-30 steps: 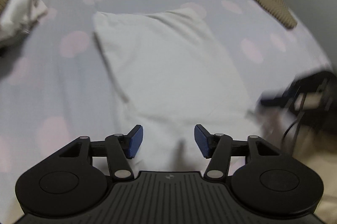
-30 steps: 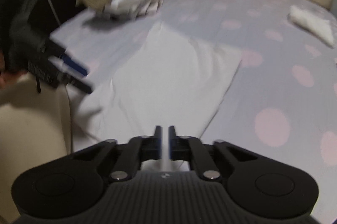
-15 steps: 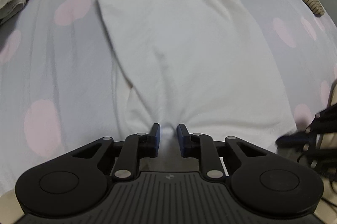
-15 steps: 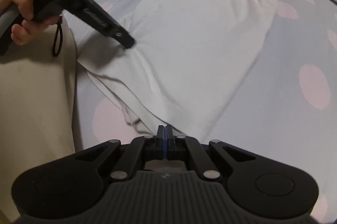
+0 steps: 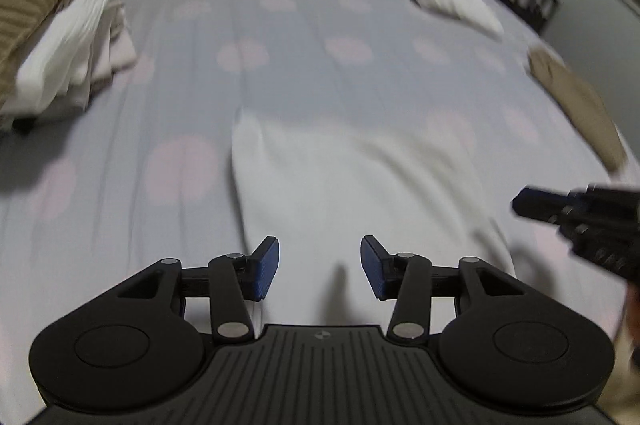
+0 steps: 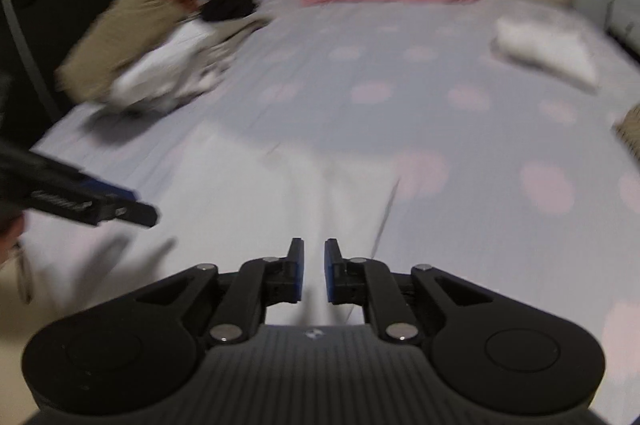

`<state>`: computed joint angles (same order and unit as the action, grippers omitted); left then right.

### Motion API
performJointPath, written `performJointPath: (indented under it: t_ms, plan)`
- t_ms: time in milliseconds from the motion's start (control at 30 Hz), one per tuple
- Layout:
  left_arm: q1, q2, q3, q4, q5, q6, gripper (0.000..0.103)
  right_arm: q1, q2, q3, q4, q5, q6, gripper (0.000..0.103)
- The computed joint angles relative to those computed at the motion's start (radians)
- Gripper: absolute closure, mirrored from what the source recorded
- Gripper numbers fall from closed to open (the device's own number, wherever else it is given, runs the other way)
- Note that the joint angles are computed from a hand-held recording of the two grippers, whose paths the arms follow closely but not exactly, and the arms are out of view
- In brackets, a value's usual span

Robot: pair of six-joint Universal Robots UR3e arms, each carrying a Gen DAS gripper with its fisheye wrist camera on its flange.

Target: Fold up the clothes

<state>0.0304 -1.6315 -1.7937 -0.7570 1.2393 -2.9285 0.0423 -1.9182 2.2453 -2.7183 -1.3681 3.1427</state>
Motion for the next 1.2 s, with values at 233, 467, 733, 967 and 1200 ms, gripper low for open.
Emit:
performJointPath:
  t_ms: [233,467,733,967,1200]
  plan:
    - [-0.006,-0.314,0.16,0.17,-0.039,-0.146,0.074,0.0,0.453,-0.218,-0.245,0.057,0.106,0.092]
    - [0.036,-0.291,0.054,0.28,-0.007,-0.094,0.102,0.018,0.62,-0.304,-0.277,-0.024,0.179,0.103]
    - [0.088,-0.283,0.066,0.251,0.02,-0.047,0.098,0.057,0.633,-0.306,-0.318,-0.097,0.255,0.103]
    - [0.238,-0.151,0.091,-0.074,-0.2,0.079,0.053,-0.153,0.263,-0.052,-0.208,0.122,0.157,0.027]
    - [0.244,-0.17,0.236,-0.272,-0.304,0.266,0.05,-0.553,-0.306,0.006,0.721,0.457,-0.125,0.025]
